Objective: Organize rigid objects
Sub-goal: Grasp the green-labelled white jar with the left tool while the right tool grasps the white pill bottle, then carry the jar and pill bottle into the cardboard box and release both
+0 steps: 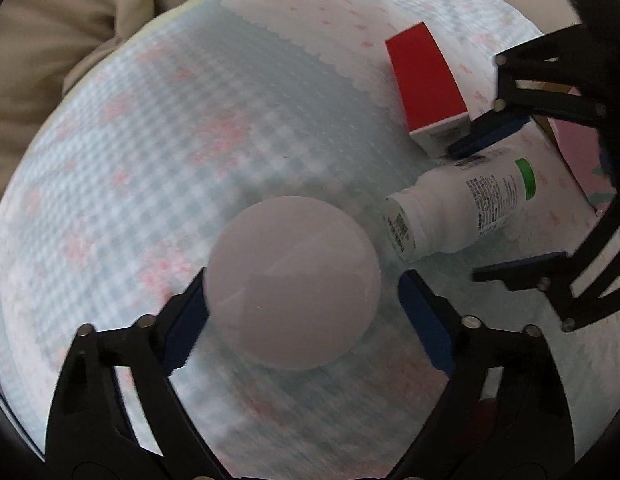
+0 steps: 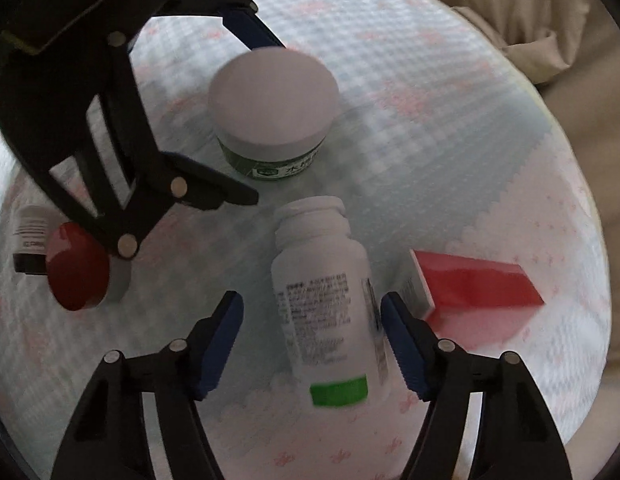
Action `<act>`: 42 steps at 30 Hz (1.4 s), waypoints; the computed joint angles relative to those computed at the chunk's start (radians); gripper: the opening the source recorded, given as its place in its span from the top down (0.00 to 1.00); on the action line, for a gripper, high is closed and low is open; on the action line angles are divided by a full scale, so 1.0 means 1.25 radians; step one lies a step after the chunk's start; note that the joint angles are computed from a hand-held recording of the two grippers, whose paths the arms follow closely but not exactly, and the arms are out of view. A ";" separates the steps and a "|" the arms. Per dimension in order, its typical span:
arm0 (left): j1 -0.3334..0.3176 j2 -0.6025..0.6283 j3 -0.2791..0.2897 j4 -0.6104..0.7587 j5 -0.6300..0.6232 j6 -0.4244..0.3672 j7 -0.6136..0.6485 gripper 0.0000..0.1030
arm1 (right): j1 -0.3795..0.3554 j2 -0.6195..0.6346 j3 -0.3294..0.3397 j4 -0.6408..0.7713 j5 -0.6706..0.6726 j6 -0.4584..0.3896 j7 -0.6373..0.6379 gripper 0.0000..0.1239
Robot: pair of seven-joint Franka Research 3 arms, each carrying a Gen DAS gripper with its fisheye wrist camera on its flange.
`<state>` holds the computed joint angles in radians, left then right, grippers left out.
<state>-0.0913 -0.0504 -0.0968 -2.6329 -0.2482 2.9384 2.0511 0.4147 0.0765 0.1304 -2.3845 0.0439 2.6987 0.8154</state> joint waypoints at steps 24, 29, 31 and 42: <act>0.032 -0.037 0.001 -0.031 0.104 0.020 -0.170 0.34 | 0.009 -0.066 0.004 -0.083 -0.051 0.057 0.156 0.61; 0.023 -0.131 0.024 -0.073 0.148 -0.009 -0.231 0.34 | 0.008 -0.127 0.012 -0.104 0.002 0.025 0.179 0.62; 0.021 -0.179 0.030 -0.091 0.166 -0.028 -0.262 0.34 | 0.008 -0.155 0.015 -0.111 0.018 0.013 0.195 0.62; -0.010 -0.549 0.053 -0.180 0.216 -0.246 -0.407 0.34 | 0.010 -0.420 0.023 -0.165 0.137 -0.144 0.361 0.62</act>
<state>-0.1032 -0.7371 -0.0303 -2.8583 0.0222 2.6304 1.5419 0.4266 -0.4489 0.1592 -2.5905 0.2146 2.5192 1.2671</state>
